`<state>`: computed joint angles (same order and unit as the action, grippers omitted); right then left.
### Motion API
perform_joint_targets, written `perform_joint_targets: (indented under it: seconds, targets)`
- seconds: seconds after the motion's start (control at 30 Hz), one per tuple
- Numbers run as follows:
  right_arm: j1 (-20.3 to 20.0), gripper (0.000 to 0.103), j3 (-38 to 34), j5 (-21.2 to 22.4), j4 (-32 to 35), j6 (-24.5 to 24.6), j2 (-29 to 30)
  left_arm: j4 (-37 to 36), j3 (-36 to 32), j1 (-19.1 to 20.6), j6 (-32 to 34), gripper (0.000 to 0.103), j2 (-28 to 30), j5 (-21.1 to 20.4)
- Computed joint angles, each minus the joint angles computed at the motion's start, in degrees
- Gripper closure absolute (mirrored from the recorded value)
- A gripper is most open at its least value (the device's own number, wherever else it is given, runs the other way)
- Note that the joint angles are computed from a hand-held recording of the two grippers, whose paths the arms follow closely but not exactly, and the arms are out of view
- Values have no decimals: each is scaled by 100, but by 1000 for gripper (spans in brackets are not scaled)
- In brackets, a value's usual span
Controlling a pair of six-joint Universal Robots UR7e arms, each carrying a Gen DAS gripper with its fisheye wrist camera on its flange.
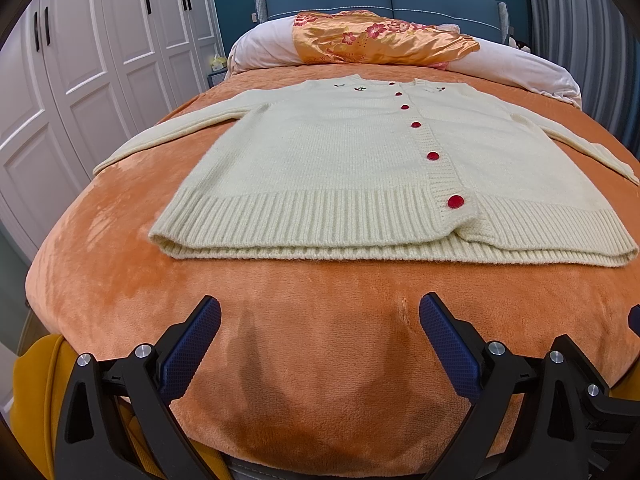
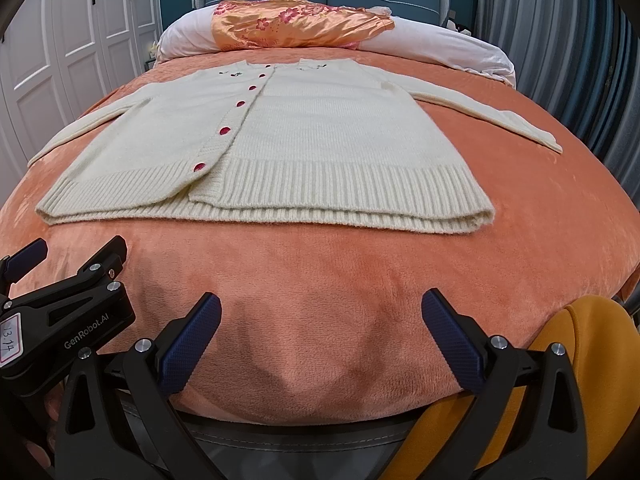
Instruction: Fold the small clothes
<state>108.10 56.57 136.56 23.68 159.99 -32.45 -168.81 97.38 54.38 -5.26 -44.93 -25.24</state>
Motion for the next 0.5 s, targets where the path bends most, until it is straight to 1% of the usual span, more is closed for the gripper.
perform_joint_targets:
  seconds: [0.5]
  targets:
    - [-2,5,8,0,-9,-5,-3,-2,-1,-1,3,6,3,5]
